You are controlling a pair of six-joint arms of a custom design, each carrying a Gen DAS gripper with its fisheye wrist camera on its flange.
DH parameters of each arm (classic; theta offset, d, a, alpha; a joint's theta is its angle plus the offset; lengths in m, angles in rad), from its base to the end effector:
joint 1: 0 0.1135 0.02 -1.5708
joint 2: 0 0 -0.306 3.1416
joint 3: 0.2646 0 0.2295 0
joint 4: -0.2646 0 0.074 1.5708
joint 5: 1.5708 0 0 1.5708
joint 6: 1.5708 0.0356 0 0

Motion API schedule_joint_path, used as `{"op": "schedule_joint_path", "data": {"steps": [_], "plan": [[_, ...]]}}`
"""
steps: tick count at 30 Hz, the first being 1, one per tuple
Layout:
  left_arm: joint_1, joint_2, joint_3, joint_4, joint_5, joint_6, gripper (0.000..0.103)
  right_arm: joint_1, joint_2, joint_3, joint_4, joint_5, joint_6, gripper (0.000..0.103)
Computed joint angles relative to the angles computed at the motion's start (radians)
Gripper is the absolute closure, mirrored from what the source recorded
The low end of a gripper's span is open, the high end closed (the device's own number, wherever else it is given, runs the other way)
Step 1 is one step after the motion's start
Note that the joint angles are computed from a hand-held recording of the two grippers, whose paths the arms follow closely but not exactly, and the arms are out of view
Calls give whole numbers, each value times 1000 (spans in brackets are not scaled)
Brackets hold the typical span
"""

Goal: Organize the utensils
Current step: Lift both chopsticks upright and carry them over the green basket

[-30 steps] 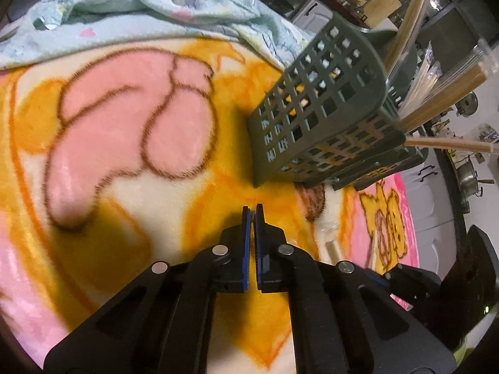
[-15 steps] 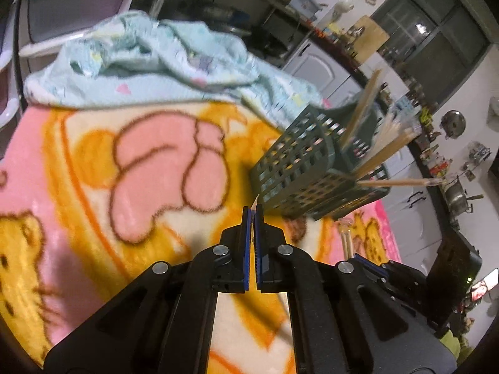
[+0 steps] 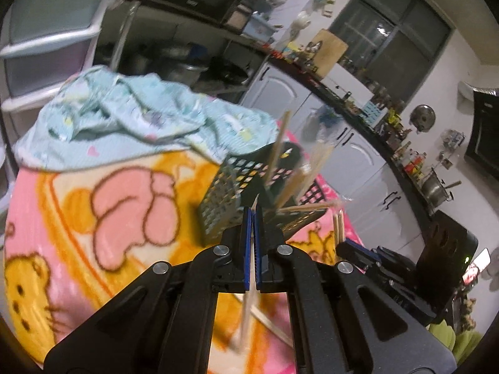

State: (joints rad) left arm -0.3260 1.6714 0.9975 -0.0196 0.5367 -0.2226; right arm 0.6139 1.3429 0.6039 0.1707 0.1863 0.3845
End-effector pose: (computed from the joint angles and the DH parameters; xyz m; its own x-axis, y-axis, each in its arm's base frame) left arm 0.3179 -0.1267 0.2598 -0.7336 0.0477 -0.6779 0.4981 0.7164 -0.4886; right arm 0.2056 0.1368 0.2481 -0.5723 0.0476 -0.8187 -0.2414 0.9443 0.2237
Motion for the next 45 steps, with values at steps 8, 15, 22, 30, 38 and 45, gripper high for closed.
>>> {"op": "schedule_joint_path", "data": {"steps": [8,15,22,30,38,45], "plan": [[-45,-56,53,-42,-15,9,103,-59,-121,12,38,14,-53,97],[-62,-84,118,-83,-11,9,103,-150,-159,40,107,-17,-98,97],[-89,-89,201,-112,-27,13,103,-200,-149,76,192,-4,-151,97],[-115,-80,344,-160,-57,19,103,-239,-96,114,318,9,-238,97],[-104,-36,462,-163,-96,-8,103,-282,-11,150,425,9,-280,97],[-120,10,505,-113,-162,-22,103,-295,64,144,525,18,-292,97]]}}
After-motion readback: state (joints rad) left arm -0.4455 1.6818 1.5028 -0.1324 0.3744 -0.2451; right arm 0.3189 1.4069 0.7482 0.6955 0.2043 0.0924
